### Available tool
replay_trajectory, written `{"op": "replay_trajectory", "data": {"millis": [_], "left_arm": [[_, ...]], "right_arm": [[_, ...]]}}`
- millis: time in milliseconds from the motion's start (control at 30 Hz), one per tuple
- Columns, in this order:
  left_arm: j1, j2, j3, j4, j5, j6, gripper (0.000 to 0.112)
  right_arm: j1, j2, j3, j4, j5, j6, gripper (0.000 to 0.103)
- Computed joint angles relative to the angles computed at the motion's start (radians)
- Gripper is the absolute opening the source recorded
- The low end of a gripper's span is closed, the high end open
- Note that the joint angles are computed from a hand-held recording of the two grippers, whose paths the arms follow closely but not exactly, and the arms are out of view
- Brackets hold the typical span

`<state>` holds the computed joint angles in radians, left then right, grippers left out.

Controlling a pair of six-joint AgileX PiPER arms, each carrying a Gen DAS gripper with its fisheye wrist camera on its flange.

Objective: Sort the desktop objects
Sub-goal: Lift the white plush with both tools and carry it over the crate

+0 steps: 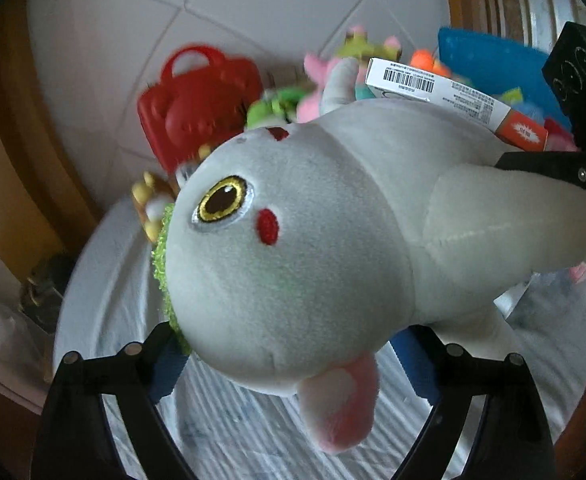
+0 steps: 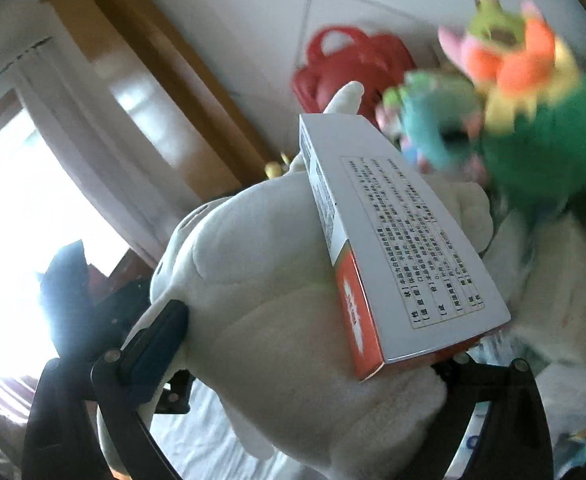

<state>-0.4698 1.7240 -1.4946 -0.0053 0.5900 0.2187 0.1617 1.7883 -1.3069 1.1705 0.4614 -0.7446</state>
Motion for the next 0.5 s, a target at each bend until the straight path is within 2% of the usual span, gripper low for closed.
{"op": "replay_trajectory", "data": {"millis": [67,267,367,433,500], "left_arm": [[-0.006,0.001,-0.073,-0.003,0.042,0.005,0.09],[-0.055,0.019,-0.241,-0.035,0.138,0.009,0.09],[-0.099,0.044,-0.329,-0.035,0.174,-0.015,0.09],[-0.135,0.079,-0.415,-0.022,0.21,-0.043,0.09],[-0.176,0.118,-0.504,0.007,0.246,-0.079,0.09]], "right_arm": [[-0.001,-0.039,-0.016,-0.082,0.004,0.09,0.099],[-0.002,-0.112,-0.144,-0.458,0.069,0.478,0.099],[-0.032,-0.163,-0.161,-0.561,0.111,0.551,0.099],[-0.075,-0.217,-0.196,-0.606,0.194,0.593,0.099],[-0.129,-0.248,-0.199,-0.593,0.234,0.567,0.099]]}}
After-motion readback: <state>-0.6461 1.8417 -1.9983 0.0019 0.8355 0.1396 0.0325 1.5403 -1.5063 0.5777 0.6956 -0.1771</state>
